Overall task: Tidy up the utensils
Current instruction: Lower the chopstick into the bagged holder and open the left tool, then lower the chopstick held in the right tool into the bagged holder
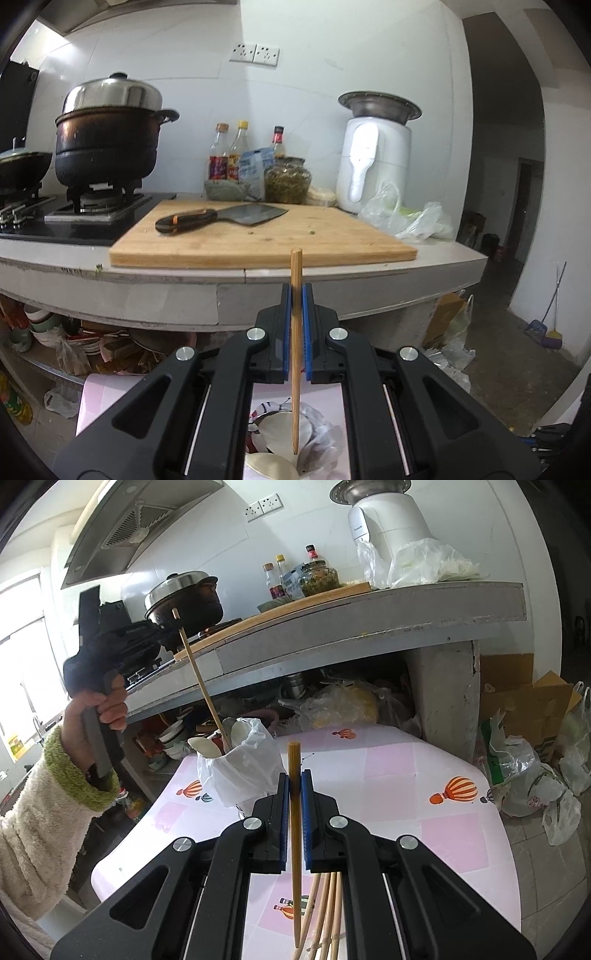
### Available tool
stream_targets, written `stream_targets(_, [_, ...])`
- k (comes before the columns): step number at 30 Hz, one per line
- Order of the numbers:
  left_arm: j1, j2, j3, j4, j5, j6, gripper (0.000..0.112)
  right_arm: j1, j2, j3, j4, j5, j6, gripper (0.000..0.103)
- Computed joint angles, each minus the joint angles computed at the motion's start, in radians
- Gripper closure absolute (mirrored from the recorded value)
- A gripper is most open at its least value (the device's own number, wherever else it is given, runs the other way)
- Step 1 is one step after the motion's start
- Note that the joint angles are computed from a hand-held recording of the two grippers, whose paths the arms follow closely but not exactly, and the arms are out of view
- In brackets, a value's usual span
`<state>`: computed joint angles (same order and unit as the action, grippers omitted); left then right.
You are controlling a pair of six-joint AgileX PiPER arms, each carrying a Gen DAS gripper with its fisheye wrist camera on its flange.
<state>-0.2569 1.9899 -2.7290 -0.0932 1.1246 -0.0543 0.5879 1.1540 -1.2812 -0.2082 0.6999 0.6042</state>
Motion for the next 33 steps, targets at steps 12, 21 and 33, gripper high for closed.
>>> stream_targets(12, [0.015,-0.124,0.443,0.007,-0.272,0.044,0.107,-0.038,0.022,0.005,0.067,-0.012,-0.052,0.097])
stream_targets(21, [0.018,-0.194,0.663,-0.014,-0.388,0.107,0.107,-0.032,0.027,0.005,0.077,-0.011,-0.059,0.096])
stream_targets(33, [0.016,-0.247,0.843,0.038,-0.464,0.109,0.106,-0.025,0.036,-0.006,0.085,-0.006,-0.069,0.096])
